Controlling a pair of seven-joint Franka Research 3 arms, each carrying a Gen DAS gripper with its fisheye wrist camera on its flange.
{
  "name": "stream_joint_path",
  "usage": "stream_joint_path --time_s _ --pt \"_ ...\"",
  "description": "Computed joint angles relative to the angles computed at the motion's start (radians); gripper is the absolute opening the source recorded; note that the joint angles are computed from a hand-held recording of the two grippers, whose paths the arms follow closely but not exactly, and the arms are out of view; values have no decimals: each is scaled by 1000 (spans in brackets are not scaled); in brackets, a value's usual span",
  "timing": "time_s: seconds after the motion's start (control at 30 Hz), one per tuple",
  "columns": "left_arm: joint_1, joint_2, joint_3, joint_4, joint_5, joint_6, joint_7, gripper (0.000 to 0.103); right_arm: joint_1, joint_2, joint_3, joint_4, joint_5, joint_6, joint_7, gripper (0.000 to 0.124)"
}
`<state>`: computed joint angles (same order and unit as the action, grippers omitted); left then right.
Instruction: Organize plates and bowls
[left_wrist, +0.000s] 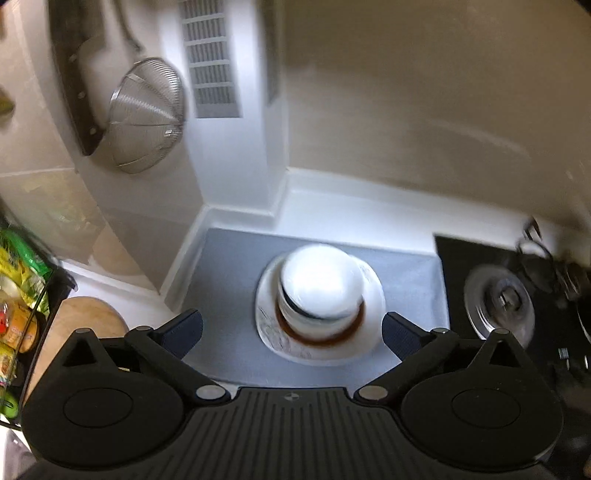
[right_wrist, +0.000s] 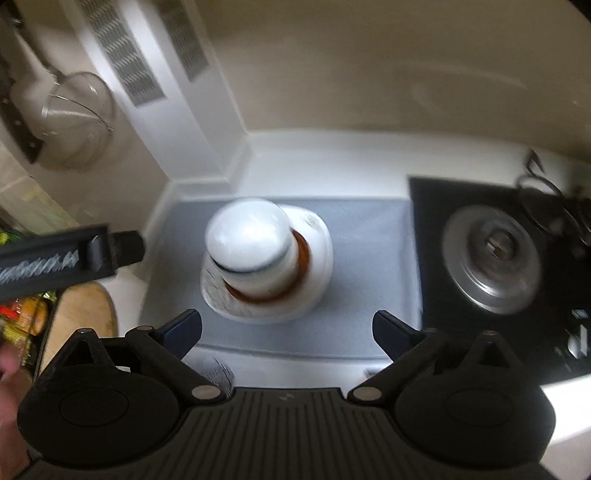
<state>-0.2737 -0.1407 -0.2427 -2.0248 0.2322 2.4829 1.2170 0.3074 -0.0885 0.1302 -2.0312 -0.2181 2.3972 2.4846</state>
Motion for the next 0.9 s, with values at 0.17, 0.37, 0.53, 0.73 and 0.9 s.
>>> stream_joint_path --time_s 0.17,0.37,0.53,0.73,0.9 --pt "-18 -59 -4 -20 -54 -48 28 103 -8 -53 6 -37 12 9 25 100" --pt "-22 -69 -9 -1 -38 -101 22 103 -12 -58 24 -20 -19 -23 24 100" --pt "-24 -71 -8 -1 -37 -114 19 103 -11 -55 24 -12 -13 -34 13 100" --pt "-26 -74 -8 -1 -35 -121 19 103 -7 -56 26 -11 -19 -40 15 100" --pt "-25 -80 -9 -6 -27 -114 14 103 -8 -62 27 -19 -25 -30 17 100"
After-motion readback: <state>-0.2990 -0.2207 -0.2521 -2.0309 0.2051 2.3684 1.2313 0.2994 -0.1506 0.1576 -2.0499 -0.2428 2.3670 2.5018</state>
